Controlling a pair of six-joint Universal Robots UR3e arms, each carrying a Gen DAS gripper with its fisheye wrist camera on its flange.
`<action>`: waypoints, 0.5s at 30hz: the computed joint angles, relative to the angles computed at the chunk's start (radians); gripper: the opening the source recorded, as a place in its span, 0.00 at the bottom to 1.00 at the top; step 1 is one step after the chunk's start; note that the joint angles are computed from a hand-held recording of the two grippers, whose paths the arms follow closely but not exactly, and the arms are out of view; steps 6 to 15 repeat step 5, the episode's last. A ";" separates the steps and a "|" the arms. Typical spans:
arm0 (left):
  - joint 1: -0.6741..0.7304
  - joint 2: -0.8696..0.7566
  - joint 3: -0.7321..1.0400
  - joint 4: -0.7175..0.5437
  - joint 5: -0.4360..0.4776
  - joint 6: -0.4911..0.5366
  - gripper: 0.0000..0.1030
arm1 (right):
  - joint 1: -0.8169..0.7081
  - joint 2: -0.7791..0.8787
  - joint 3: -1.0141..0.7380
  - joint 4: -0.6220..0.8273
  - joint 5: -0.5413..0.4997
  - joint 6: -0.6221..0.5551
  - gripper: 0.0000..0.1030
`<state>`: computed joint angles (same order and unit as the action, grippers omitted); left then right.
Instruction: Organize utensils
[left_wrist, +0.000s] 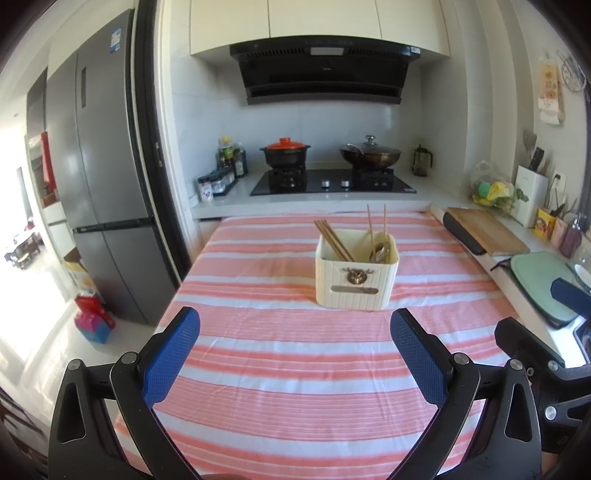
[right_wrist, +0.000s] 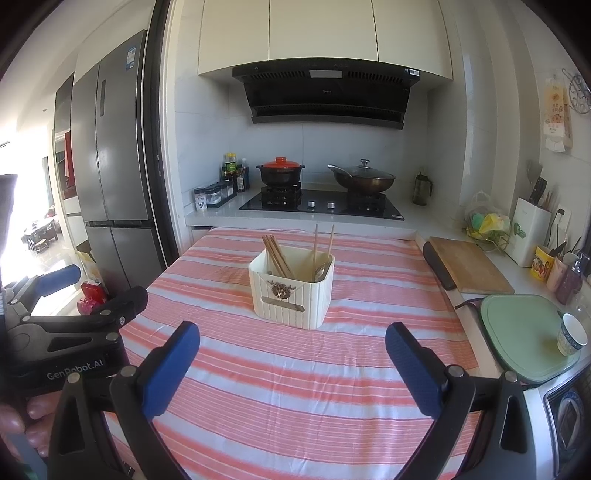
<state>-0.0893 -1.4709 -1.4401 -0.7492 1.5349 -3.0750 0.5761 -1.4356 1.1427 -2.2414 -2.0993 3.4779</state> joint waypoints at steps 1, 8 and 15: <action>0.003 0.004 -0.013 0.022 -0.004 -0.007 1.00 | -0.002 0.000 0.003 0.000 0.001 0.000 0.99; 0.009 0.005 -0.027 0.046 -0.013 -0.012 1.00 | -0.012 -0.013 0.027 -0.006 0.010 0.004 0.99; 0.009 0.005 -0.027 0.046 -0.013 -0.012 1.00 | -0.012 -0.013 0.027 -0.006 0.010 0.004 0.99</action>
